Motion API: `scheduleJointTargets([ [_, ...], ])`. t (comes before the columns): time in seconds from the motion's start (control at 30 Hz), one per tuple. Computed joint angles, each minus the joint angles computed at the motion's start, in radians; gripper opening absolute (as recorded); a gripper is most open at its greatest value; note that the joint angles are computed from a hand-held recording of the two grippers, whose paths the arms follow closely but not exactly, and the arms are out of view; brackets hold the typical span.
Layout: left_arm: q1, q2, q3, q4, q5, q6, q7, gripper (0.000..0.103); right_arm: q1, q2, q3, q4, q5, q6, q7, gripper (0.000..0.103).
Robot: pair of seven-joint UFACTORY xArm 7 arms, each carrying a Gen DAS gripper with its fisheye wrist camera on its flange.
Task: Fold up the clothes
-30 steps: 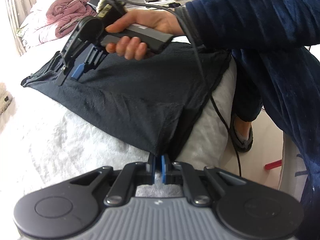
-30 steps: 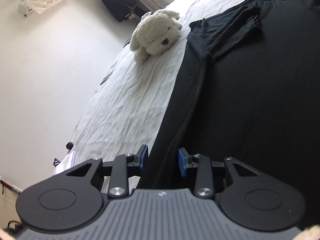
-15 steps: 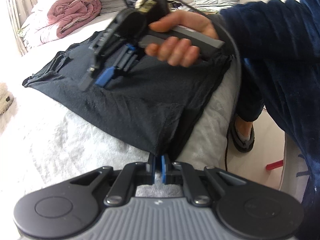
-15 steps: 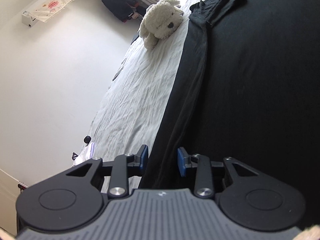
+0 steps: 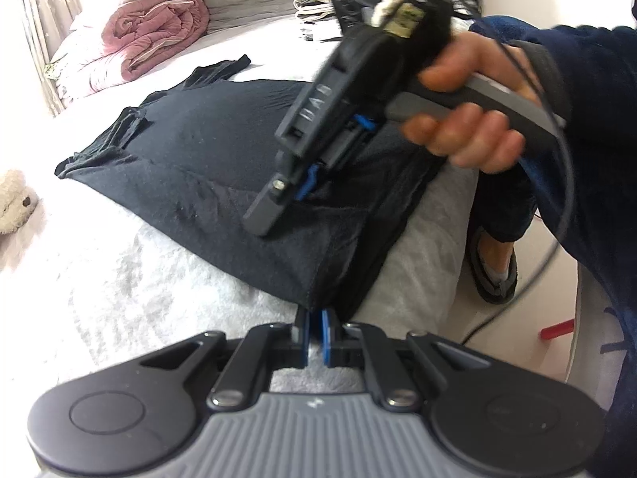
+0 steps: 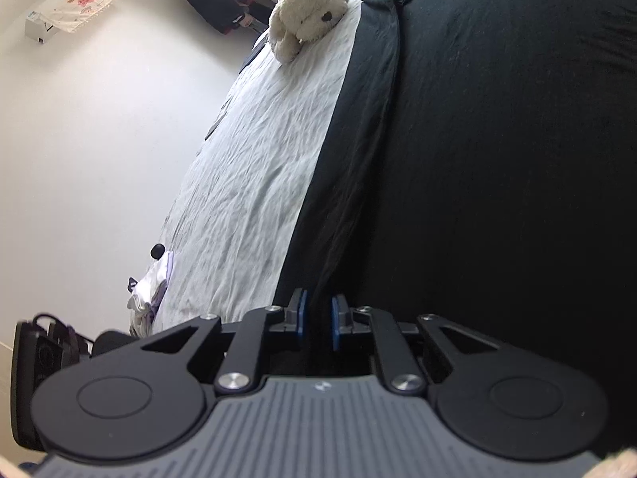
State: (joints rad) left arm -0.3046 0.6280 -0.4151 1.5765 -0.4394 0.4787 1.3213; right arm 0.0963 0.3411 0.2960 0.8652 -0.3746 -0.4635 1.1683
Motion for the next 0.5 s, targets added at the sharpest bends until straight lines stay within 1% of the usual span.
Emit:
scheduleJointTargets([
  [0.03,0.002,-0.004,-0.002,-0.006,-0.001,-0.003,0.002,0.005,0.048,-0.019,-0.029,-0.014,0.057,0.008,-0.033,0.004],
  [0.1,0.006,-0.011,-0.005,-0.013,-0.005,-0.004,0.007,0.005,0.140,-0.058,-0.081,-0.048,0.188,0.009,-0.097,0.003],
  [0.2,0.019,-0.026,-0.016,-0.028,-0.016,-0.002,0.032,0.005,0.203,-0.099,-0.102,-0.088,0.318,-0.007,-0.132,0.003],
  [0.3,0.028,-0.040,-0.021,-0.042,-0.023,0.016,0.069,0.004,0.231,-0.133,-0.105,-0.112,0.387,0.011,-0.145,0.003],
  [0.37,0.020,-0.043,-0.009,-0.042,-0.021,0.027,0.070,0.002,0.263,-0.144,-0.127,-0.110,0.450,0.070,-0.185,0.003],
  [0.4,0.010,-0.042,0.003,-0.039,-0.014,0.029,0.059,0.002,0.265,-0.139,-0.128,-0.110,0.464,0.074,-0.189,0.005],
  [0.43,0.003,-0.042,0.010,-0.037,-0.011,0.029,0.051,0.002,0.251,-0.125,-0.117,-0.110,0.457,0.051,-0.175,0.005],
  [0.47,0.001,-0.042,0.012,-0.038,-0.010,0.029,0.048,0.002,0.239,-0.110,-0.109,-0.110,0.450,0.028,-0.160,0.012],
  [0.5,0.001,-0.043,0.012,-0.039,-0.011,0.028,0.047,0.002,0.231,-0.102,-0.103,-0.110,0.439,0.014,-0.151,0.016],
])
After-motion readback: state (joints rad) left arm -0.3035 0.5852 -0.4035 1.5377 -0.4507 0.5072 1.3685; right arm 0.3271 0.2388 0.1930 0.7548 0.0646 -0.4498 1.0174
